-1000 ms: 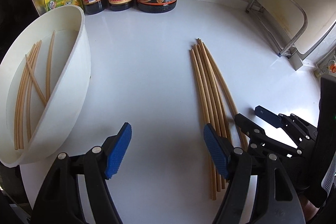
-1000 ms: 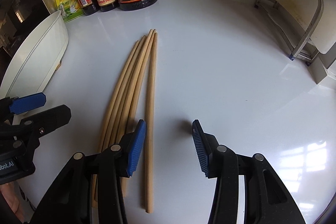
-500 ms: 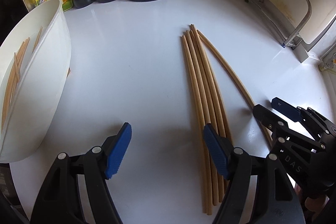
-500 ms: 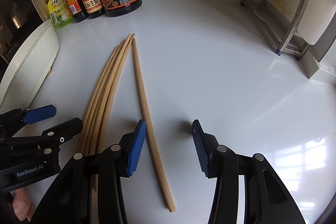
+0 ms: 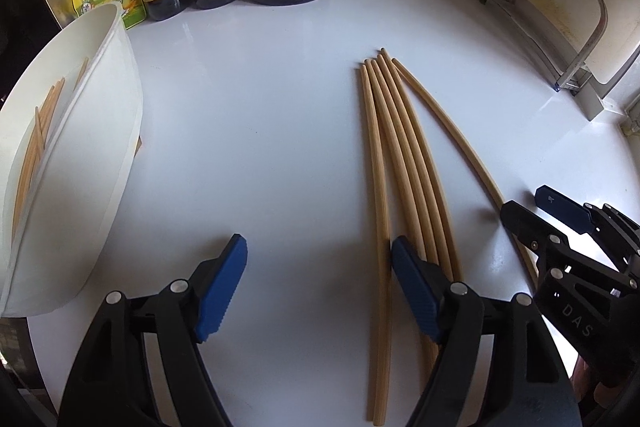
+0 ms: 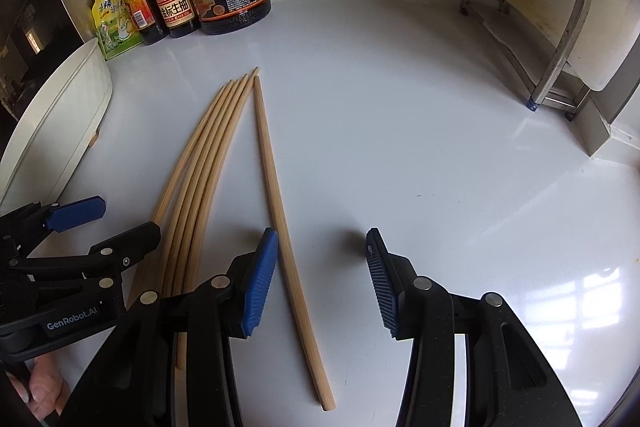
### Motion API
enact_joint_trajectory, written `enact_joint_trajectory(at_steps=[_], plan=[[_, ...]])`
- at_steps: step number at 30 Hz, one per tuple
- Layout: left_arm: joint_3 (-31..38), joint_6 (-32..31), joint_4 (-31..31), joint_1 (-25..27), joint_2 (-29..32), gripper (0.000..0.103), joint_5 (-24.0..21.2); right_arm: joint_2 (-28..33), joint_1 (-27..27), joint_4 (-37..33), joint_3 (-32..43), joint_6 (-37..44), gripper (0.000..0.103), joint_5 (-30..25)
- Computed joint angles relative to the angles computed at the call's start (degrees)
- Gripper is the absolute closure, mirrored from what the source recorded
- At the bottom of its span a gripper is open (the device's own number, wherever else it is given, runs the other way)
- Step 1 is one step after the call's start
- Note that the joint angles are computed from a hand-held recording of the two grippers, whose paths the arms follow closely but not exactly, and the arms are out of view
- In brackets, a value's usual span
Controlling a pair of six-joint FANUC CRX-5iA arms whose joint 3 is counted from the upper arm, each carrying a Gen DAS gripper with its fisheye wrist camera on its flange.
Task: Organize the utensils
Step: 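Move the right tool back to the chopsticks on the counter, then close the right gripper on another chopstick and lift it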
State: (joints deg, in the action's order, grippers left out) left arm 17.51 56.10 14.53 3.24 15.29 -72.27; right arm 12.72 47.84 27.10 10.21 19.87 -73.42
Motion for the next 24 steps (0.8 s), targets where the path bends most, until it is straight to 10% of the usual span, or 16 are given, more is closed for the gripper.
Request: enact_joint_trajectory(at_steps=[10, 17, 24], plan=[[2.33, 1.45, -0.73, -0.73, 1.88, 0.034, 1.06, 2.85, -1.37, 0.38, 3.21, 6.34, 0.059, -0.47], [3.12, -0.08, 0.85, -0.71, 2.41, 0.082, 0.53, 4.21, -2.17, -1.37, 5.71, 11.28, 0.067, 0.25], [4.43, -0.17, 2.49, 0.14, 3.57, 0.096, -2.41, 5.72, -1.75, -1.81, 8.09, 13.22, 0.096, -1.1]])
